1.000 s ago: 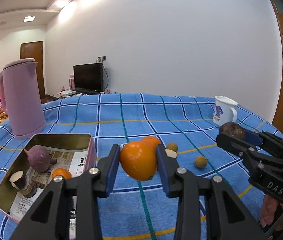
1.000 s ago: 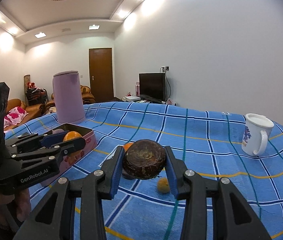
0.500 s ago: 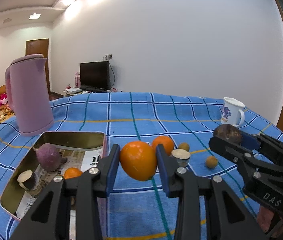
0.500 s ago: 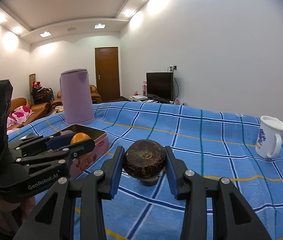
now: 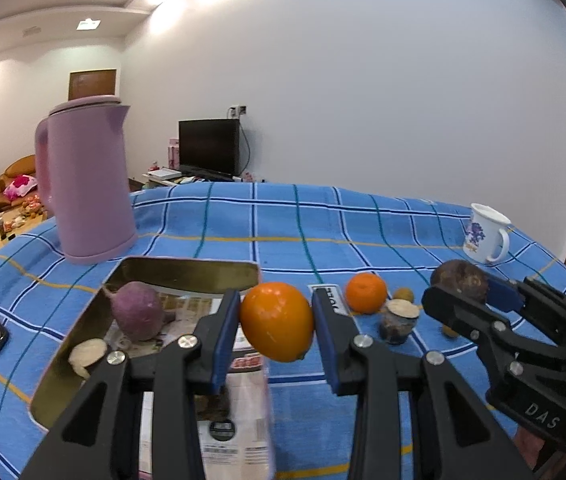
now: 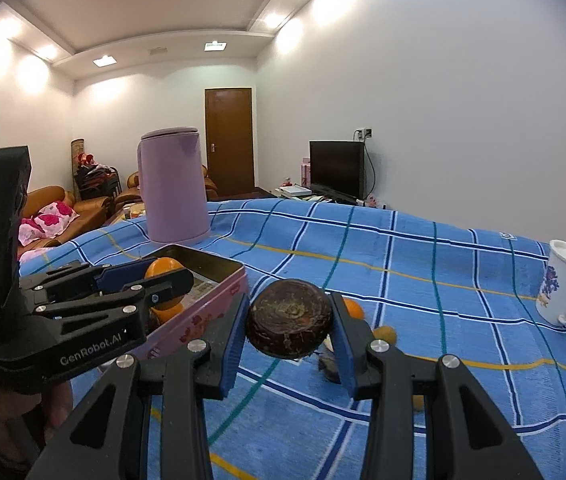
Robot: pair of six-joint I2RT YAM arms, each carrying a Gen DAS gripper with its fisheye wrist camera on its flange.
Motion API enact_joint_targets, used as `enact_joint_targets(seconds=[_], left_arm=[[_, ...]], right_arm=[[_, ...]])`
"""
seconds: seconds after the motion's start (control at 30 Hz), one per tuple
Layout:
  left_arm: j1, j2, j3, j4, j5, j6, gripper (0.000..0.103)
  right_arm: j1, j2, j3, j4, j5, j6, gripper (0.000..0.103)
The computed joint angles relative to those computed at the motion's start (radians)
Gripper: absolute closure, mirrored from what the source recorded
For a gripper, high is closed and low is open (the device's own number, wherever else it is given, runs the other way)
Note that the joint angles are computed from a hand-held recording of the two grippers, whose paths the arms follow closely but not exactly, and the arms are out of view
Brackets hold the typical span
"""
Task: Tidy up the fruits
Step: 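Lower the orange with the left tool while the right tool lowers the brown fruit into the box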
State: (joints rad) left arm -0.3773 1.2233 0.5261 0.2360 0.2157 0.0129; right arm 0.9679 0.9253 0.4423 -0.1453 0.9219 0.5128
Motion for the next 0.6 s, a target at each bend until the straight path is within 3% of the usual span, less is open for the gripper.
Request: enact_joint_targets(seconds=[0.6], left_arm=[[0.195,0.034,0.008,0.013,0.112,0.029,0.065]], right_arm=[[0.002,0.234,0.082,0.196,-0.054,-0.078,0.061]])
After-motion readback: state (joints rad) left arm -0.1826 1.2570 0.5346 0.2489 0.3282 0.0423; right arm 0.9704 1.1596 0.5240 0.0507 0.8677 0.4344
